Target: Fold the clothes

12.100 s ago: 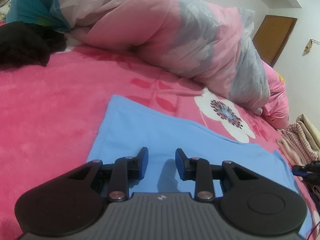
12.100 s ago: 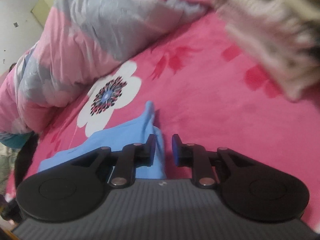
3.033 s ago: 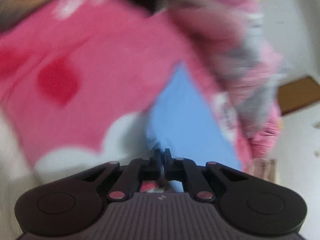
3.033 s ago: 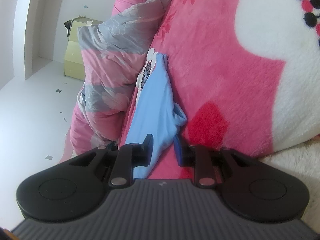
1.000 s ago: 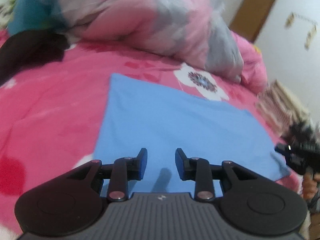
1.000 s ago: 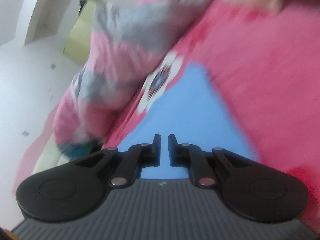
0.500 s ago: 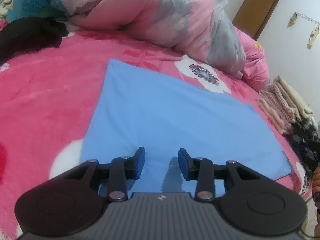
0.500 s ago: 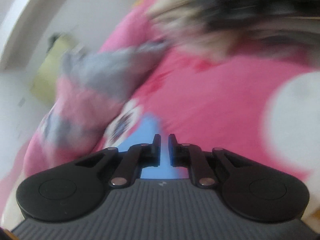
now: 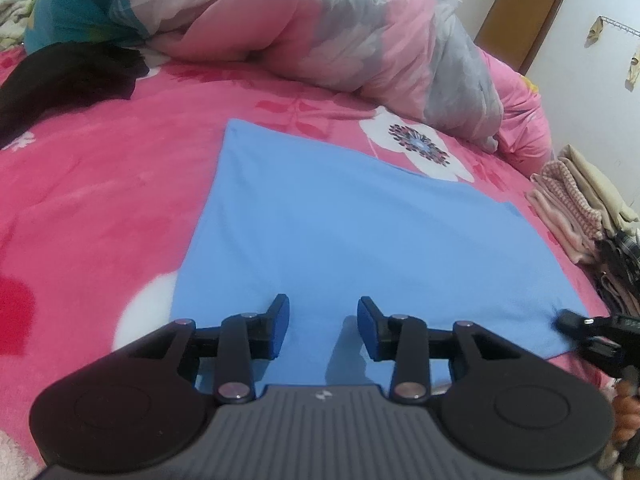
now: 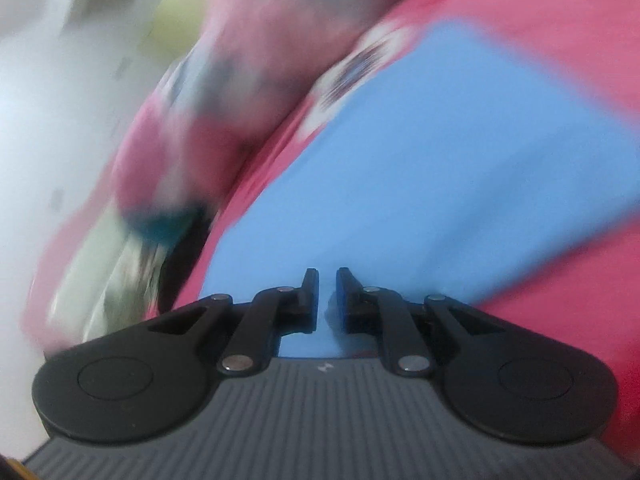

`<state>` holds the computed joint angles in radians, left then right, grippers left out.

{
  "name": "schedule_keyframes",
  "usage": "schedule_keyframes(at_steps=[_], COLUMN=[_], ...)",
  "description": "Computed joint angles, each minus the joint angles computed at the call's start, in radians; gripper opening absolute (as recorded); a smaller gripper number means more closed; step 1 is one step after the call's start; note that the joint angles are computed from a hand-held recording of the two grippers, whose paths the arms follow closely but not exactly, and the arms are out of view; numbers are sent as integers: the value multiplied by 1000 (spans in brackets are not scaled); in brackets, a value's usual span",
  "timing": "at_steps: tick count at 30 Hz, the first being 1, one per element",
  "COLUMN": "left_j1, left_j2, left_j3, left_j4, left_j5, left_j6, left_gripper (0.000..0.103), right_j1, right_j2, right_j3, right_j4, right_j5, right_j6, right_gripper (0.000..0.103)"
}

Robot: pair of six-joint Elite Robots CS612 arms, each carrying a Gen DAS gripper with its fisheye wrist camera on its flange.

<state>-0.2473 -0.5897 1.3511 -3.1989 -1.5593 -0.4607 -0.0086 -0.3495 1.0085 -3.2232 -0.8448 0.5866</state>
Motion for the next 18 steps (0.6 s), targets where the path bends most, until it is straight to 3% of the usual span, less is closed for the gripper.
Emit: schedule_keyframes(at_steps=[3, 4, 7, 9, 10, 13, 15, 18], left_j1=[-5, -9, -20, -27, -31, -44, -50, -56], left_j2=[-12, -18, -33, -40, -41, -37, -27, -9], left_j3=[6, 8, 6, -4, -13, -47, -78, -126], left_j4=[21, 26, 52, 79, 95, 141, 187, 259], left_j5=[27, 43, 84, 95, 101, 128, 131, 124], left_j6=[19, 25, 51, 74, 82, 102, 99, 92], left_gripper=[48, 50, 57, 71, 73, 79, 80, 80], right_j1=[-8, -6, 9, 29, 40, 59, 52, 36], right_j2=[-52, -55, -22, 10, 30, 64, 67, 53], right_j3=[80, 82, 17, -45, -85, -148, -146, -109], right_j4=[-57, -71, -83, -24, 18, 95, 89, 45], right_j5=[-139, -140, -8, 90, 137, 199, 179, 57], right_j6=[-3, -11, -22, -70, -98, -159, -106, -26], right_gripper=[12, 12, 12, 12, 12, 12, 12, 9])
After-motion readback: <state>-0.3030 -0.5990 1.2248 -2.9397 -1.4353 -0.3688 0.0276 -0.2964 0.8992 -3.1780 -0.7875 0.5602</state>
